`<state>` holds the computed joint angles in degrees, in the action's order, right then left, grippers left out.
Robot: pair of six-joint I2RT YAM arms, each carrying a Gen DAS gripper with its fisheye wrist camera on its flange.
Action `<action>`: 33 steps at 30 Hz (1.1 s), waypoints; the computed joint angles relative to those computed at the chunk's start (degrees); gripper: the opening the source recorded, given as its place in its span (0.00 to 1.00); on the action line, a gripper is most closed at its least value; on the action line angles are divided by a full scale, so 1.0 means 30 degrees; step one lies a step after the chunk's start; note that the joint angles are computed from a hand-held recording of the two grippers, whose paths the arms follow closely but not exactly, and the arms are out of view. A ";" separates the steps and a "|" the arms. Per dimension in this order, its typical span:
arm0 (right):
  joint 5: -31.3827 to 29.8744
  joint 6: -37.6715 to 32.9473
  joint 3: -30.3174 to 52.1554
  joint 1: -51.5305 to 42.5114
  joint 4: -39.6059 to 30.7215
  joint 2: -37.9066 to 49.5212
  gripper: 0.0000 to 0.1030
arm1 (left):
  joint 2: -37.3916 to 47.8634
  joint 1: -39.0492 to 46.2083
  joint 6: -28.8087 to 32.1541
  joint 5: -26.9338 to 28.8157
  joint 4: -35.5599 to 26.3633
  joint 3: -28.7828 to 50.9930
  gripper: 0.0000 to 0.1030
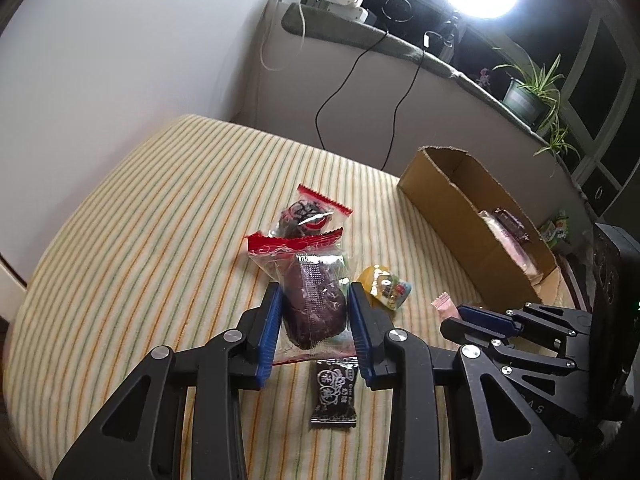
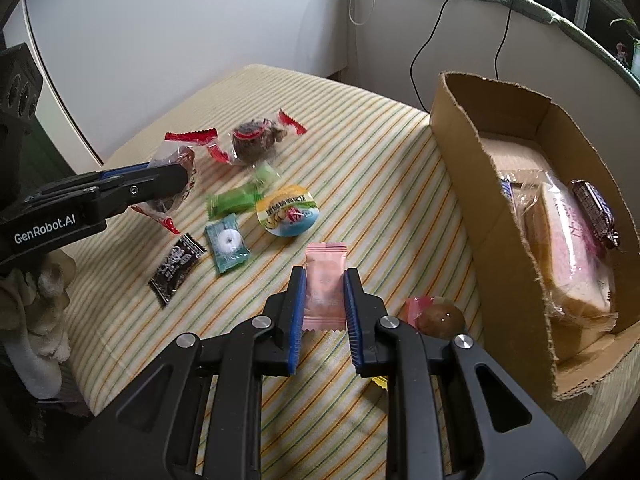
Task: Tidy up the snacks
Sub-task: 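Carry both candies into the box and open both grippers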
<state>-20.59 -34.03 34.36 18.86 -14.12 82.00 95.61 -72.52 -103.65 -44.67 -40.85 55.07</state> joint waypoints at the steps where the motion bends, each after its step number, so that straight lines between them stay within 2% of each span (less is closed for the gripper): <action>1: -0.0100 -0.0008 0.0020 -0.0045 -0.0105 -0.0119 0.19 | 0.0006 -0.0049 -0.0002 -0.0074 -0.0116 0.0110 0.31; 8: -0.1007 -0.0075 0.0292 -0.0501 -0.1176 -0.1315 0.19 | 0.0102 0.0413 0.1476 -0.0432 -0.0135 0.1120 0.31; 17: -0.2638 -0.0786 0.1768 -0.2408 -0.2944 -0.2043 0.19 | 0.0553 0.2288 0.5905 -0.0361 0.1655 0.2741 0.30; 25: -0.3885 -0.1709 0.3697 -0.4720 -0.3958 -0.1115 0.19 | 0.1782 0.3992 0.9854 0.0393 0.3657 0.4637 0.30; 33: -0.4452 -0.2206 0.5790 -0.6674 -0.3974 0.1226 0.19 | 0.3762 0.5644 1.3130 0.1838 0.5296 0.7045 0.30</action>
